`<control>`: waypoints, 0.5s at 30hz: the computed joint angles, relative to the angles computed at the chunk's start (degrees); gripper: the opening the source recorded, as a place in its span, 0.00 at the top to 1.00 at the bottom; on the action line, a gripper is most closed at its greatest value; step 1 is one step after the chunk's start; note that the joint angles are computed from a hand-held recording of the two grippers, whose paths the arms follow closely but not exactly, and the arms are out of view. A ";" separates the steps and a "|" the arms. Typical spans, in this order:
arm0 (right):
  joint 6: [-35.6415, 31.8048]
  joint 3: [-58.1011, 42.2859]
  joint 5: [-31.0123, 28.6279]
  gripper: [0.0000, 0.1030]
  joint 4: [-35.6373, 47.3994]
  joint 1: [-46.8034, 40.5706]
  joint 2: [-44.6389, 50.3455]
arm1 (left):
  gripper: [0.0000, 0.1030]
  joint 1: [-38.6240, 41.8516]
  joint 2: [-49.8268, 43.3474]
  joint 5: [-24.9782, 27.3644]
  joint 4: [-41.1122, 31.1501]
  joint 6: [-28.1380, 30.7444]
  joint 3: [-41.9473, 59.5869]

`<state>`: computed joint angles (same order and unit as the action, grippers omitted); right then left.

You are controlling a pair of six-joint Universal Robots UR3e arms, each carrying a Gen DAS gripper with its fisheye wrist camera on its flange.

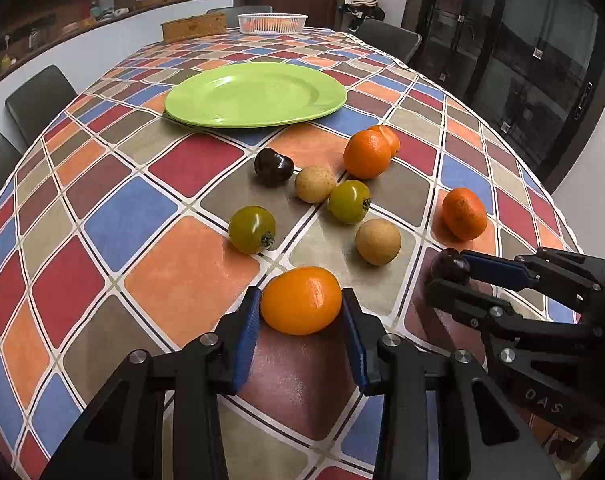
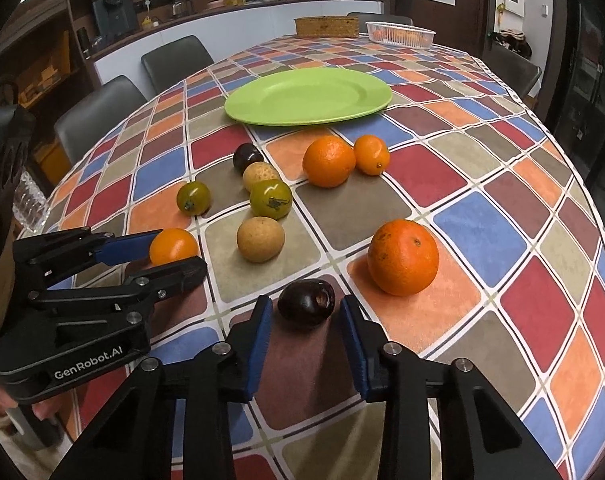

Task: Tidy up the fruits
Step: 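Move the left tool to the small tangerine while the right tool approaches the dark plum, then close the left tool on the tangerine while the right tool closes on the dark plum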

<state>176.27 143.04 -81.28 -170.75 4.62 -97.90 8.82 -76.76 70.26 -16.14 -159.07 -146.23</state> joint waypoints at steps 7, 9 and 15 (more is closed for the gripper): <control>-0.37 0.22 1.19 0.71 0.20 -0.79 -0.38 | 0.63 0.17 0.67 -0.78 -1.06 0.27 0.10; -0.36 0.42 2.80 0.71 1.15 -1.78 -1.24 | 0.63 0.40 1.46 -1.19 -1.58 0.46 -0.01; -0.32 0.60 5.12 0.71 3.47 -2.84 -4.10 | 0.63 1.14 5.64 -2.38 -3.39 1.22 -0.27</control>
